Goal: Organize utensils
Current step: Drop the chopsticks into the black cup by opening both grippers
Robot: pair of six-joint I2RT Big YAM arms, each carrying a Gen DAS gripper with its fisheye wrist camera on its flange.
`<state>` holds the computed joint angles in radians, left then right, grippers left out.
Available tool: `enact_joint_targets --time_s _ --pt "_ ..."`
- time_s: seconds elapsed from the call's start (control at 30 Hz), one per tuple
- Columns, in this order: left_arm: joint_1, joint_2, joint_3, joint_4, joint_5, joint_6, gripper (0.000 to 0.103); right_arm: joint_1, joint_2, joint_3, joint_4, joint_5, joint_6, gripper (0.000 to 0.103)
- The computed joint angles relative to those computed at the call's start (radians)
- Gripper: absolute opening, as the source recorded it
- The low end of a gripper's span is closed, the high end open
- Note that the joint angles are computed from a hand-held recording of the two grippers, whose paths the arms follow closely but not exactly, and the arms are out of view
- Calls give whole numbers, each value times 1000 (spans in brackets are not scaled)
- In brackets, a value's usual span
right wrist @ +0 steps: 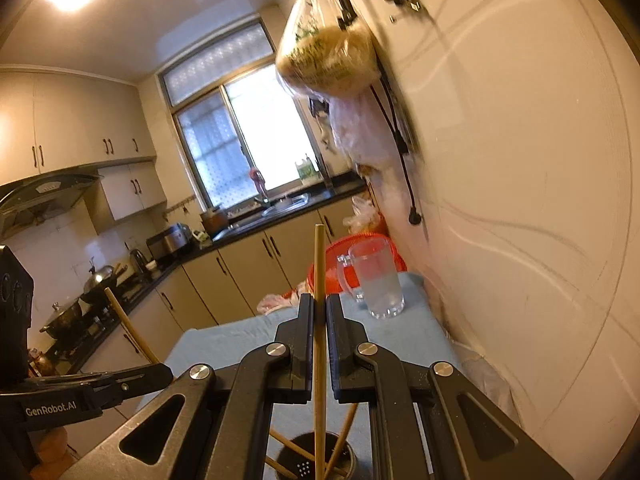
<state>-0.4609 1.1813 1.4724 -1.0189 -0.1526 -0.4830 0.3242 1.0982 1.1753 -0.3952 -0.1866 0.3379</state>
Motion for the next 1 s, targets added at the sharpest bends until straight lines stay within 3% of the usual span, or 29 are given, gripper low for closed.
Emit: enact_joint_targets --time_s 0.57,0.7,0.8,0.9,1.0 --pt "21 13 -74 18 22 -9 7 -13 76 -19 -79 -85 15 10" --pt "14 -2 -76 21 4 -17 26 -15 58 -18 -83 -76 0 11" --pt "8 -22 -83 24 -9 -22 28 -8 25 -30 -82 -58 -10 18" --pt "3 -52 -95 24 -28 -27 29 -4 -19 -45 -82 -40 -17 32" --pt "-8 -104 -123 25 -71 -30 39 5 -61 -63 -80 -20 -29 40"
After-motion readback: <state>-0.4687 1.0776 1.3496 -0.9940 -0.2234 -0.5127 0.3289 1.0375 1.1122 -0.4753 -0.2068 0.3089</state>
